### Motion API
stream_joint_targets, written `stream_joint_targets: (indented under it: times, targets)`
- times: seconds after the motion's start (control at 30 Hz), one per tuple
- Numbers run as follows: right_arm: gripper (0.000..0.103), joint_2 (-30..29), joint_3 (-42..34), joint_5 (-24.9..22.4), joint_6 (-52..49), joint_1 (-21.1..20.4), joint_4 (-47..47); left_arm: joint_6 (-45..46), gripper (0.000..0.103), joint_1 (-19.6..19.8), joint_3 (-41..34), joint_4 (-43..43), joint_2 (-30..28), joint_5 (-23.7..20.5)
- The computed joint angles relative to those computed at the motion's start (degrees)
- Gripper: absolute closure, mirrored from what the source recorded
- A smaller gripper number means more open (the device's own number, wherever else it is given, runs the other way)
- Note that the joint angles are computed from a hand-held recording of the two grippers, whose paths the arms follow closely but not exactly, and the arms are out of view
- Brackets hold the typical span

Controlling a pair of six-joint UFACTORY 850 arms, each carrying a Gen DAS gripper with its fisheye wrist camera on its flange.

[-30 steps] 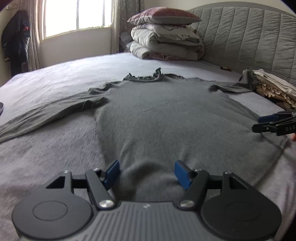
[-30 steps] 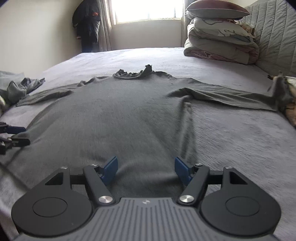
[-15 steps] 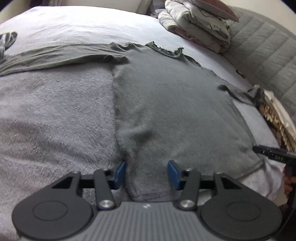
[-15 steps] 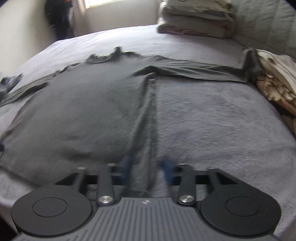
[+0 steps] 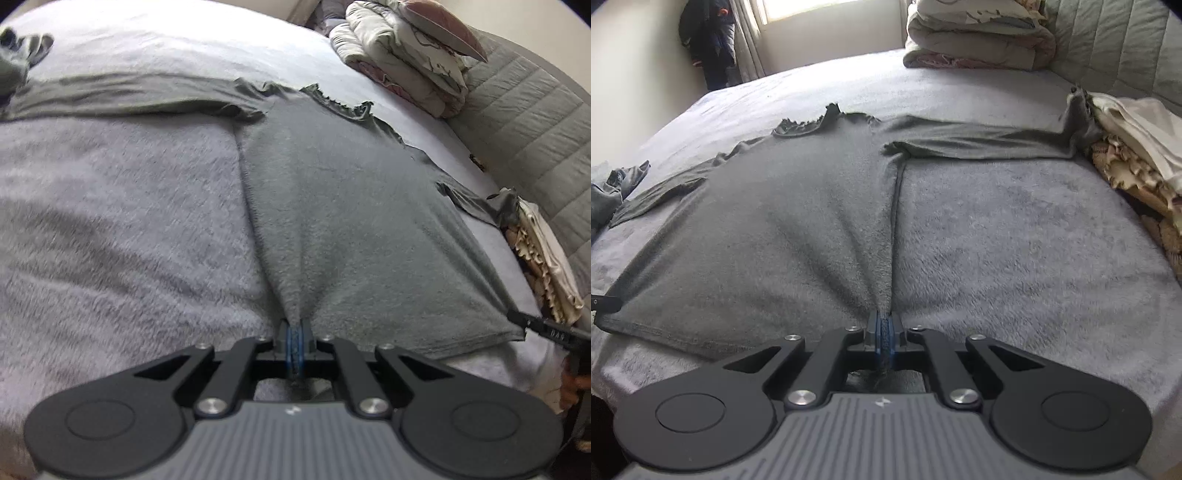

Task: Fold clothes

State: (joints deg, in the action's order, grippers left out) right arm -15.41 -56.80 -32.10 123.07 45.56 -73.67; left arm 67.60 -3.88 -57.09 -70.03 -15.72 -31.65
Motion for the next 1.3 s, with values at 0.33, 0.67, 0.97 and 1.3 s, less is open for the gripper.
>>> stream_joint_targets:
  times: [0.33, 0.67, 0.97, 1.3]
  targets:
    - [0.093, -1.6, -1.6, 1.1, -7.9, -1.1, 6.0, 0.6, 0.076, 0.2, -1.7, 2.7, -1.3, -1.0]
    - [0.063, 0.4, 0.5, 10.5, -10.5, -3.6, 8.9, -10.6, 0.054, 3.8, -8.6, 8.3, -8.3, -18.9]
    - [0.097, 5.4, 4.5, 9.3, 15.9, -2.5, -12.8, -6.1, 0.097, 8.1, -6.0, -5.7, -7.0, -29.3]
    - [0.097, -0.4, -0.6, 7.2, -15.1, -3.2, 14.3, -16.5, 0.096, 5.6, -6.0, 7.8, -7.0, -17.6]
